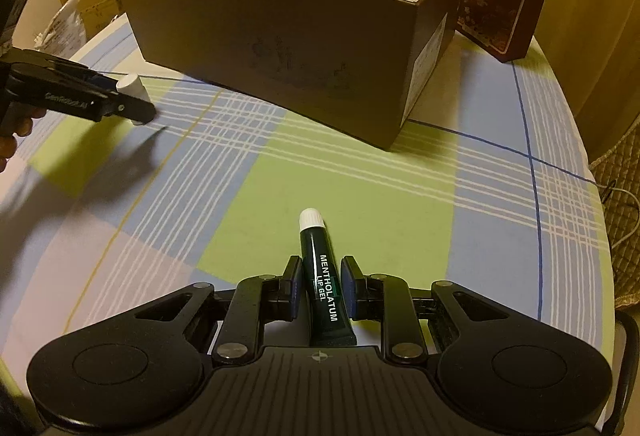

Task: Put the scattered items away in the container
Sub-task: 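Lower the left tool onto the white pill bottle and grasp it, then carry the pill bottle and lip gel into the brown box with both tools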

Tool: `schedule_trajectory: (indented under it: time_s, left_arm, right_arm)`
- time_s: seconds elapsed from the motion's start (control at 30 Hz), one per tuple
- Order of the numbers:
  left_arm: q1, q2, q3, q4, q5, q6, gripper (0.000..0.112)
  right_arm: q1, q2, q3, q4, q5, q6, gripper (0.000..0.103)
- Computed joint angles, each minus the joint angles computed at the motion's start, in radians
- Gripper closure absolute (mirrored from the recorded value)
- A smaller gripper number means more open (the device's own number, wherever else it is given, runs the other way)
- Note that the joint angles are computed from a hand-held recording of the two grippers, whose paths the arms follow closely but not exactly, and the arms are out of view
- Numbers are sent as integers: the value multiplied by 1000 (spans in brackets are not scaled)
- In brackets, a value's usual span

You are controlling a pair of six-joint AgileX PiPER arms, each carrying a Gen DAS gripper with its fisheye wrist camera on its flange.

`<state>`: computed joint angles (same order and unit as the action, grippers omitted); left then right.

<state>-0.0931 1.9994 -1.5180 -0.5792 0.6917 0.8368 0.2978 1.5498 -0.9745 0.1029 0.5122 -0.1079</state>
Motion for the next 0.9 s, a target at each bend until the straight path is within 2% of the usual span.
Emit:
schedule_trajectory:
  time_s: [0.07,0.13,0.33,0.43,0.63,0.8,0.9]
  left_arm:
    - [1,0,1,-2,1,6,82]
    - [4,0,5,-6,0,9,89]
    - [22,-31,46,-47,6,51,90]
    - [23,-62,82,-62,32,84,90]
    - [-4,-136,176,-40,70,96,90]
    - [-31,-177,235,-33,53,112,89]
    - [-33,-178,228,-23,68,101,89]
  right_arm:
    - [1,0,1,-2,-3,1,77]
    - [2,1,3,-5,-6,2,77]
    - [6,2,3,-17,-8,4,77]
    - [8,3,2,-22,-9,1,77]
    - [8,12,-3,-15,-20,-25,77]
    - [11,33,-29,-1,-10,-52,77]
    - [21,33,-33,-12,0,-57,77]
